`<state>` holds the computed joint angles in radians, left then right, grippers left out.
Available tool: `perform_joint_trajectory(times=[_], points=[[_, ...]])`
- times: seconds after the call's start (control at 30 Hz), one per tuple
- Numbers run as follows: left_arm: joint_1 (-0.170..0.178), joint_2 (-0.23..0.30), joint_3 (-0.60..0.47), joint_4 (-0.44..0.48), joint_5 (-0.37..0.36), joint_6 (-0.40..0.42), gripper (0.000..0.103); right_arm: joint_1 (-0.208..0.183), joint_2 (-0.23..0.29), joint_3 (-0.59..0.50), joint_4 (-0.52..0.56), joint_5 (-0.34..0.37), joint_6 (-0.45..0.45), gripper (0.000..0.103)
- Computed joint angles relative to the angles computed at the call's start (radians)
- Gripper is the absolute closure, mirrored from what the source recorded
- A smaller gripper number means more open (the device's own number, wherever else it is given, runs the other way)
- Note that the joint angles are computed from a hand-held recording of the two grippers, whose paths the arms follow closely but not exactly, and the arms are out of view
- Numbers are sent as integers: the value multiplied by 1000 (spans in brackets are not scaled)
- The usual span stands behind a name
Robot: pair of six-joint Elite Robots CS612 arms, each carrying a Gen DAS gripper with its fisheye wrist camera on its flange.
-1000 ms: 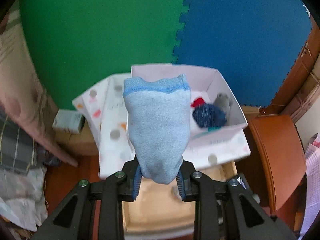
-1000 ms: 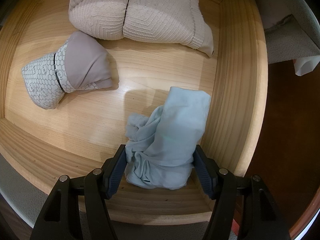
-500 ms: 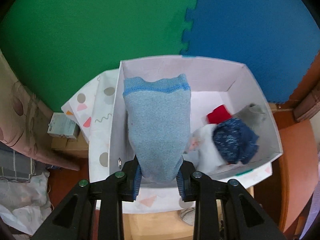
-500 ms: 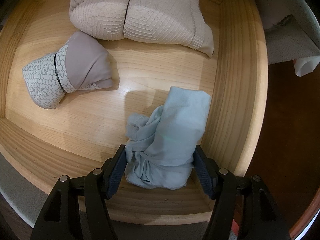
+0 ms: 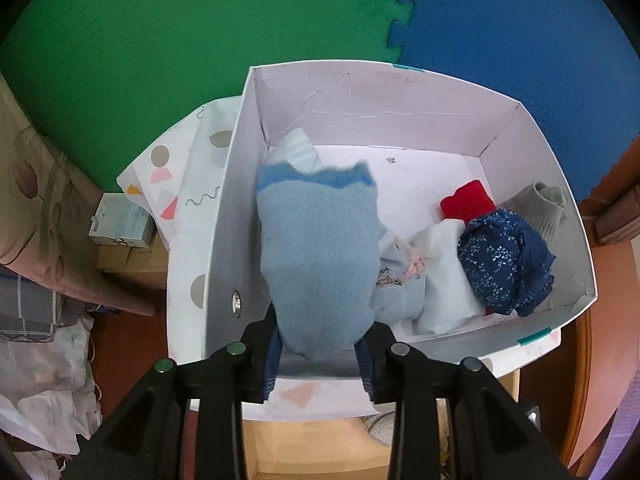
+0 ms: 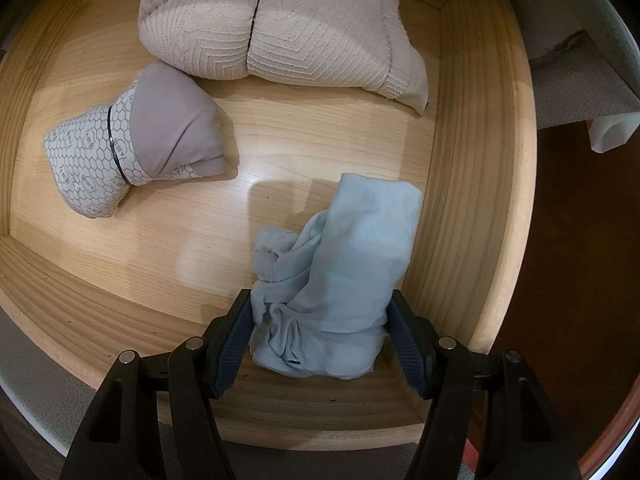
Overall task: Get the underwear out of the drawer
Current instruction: 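Lower the blue sock into the white box and open the left tool, then move the empty left tool back over the drawer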
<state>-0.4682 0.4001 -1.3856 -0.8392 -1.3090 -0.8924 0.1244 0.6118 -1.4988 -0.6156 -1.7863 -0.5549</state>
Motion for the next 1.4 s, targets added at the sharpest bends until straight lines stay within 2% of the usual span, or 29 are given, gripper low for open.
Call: perform_joint_trajectory(times=[0.27,0.37,0.57,0.8,0.97,1.17,1.3,1.4], points=[[-6,-1,-15,-26,-10,7,60,0,0,0,1,-3,1,40],[-11,1,-32,-33,-4,14,49,1,0,1,1,-5,3,40],[-28,2,-75,-13,37,24,48,1,-1,4,1,-8,8,40],[-56,29,-176,8,80,2,48,0,-2,10,-2,-14,13,40],[-88,63,-262,60,121,-16,48,2,-1,10,-8,-21,9,41],[-133,117,-338,180,191,-57,48,5,1,5,-8,-26,6,41],[-158,173,-385,187,197,-106,48,8,1,2,-9,-29,1,41],[-167,217,-412,172,163,-152,48,9,1,2,-8,-30,1,41]])
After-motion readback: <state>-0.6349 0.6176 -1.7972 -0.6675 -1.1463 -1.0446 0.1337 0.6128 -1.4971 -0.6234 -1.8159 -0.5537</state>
